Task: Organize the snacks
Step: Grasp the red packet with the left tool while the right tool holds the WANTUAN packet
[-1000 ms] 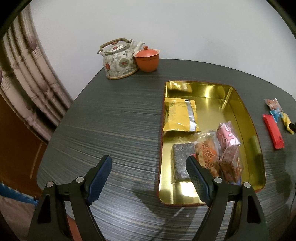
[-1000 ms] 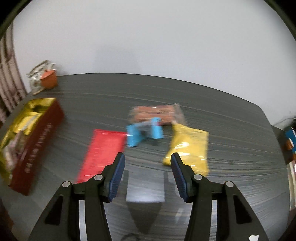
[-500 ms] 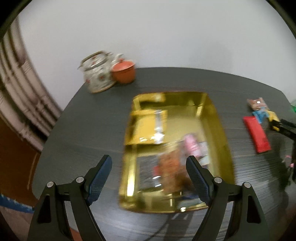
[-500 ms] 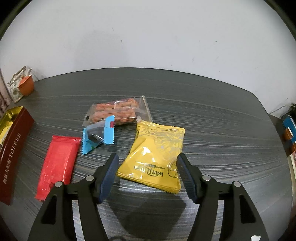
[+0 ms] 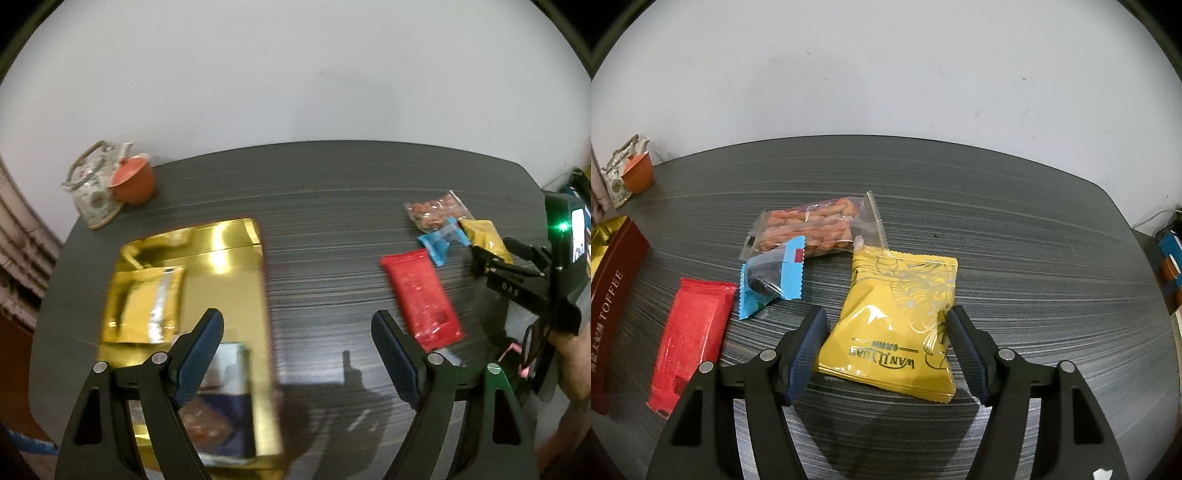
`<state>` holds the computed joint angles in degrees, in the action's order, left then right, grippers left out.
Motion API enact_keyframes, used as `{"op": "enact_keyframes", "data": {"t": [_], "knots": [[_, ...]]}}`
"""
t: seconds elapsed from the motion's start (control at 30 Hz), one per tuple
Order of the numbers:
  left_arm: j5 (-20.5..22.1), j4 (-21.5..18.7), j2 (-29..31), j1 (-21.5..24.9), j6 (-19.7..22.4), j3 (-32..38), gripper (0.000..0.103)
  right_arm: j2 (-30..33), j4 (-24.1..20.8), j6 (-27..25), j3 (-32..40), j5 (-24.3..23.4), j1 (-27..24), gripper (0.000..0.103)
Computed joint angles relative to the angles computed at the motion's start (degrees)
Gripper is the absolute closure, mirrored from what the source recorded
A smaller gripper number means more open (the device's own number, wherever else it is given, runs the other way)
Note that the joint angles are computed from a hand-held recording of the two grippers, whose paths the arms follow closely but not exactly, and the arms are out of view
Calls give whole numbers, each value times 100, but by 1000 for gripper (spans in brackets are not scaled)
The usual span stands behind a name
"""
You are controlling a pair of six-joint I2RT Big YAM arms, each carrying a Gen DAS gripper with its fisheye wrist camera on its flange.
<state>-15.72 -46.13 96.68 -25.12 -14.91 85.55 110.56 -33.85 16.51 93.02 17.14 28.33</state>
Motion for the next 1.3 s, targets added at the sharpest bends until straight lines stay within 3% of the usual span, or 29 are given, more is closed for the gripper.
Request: {"op": "enact_keyframes", "data": {"t": [0.83, 1.13, 1.3], "knots": [[580, -519, 1428, -410, -670, 1376, 21, -595, 336, 22, -943, -5, -93, 40], [427, -856, 1976, -536, -910, 2003, 21, -897, 465, 185, -1407, 11, -94, 40], [258, -1148, 2322, -562, -1142, 2415, 21, -832, 373, 198, -1283, -34, -127, 39]]}}
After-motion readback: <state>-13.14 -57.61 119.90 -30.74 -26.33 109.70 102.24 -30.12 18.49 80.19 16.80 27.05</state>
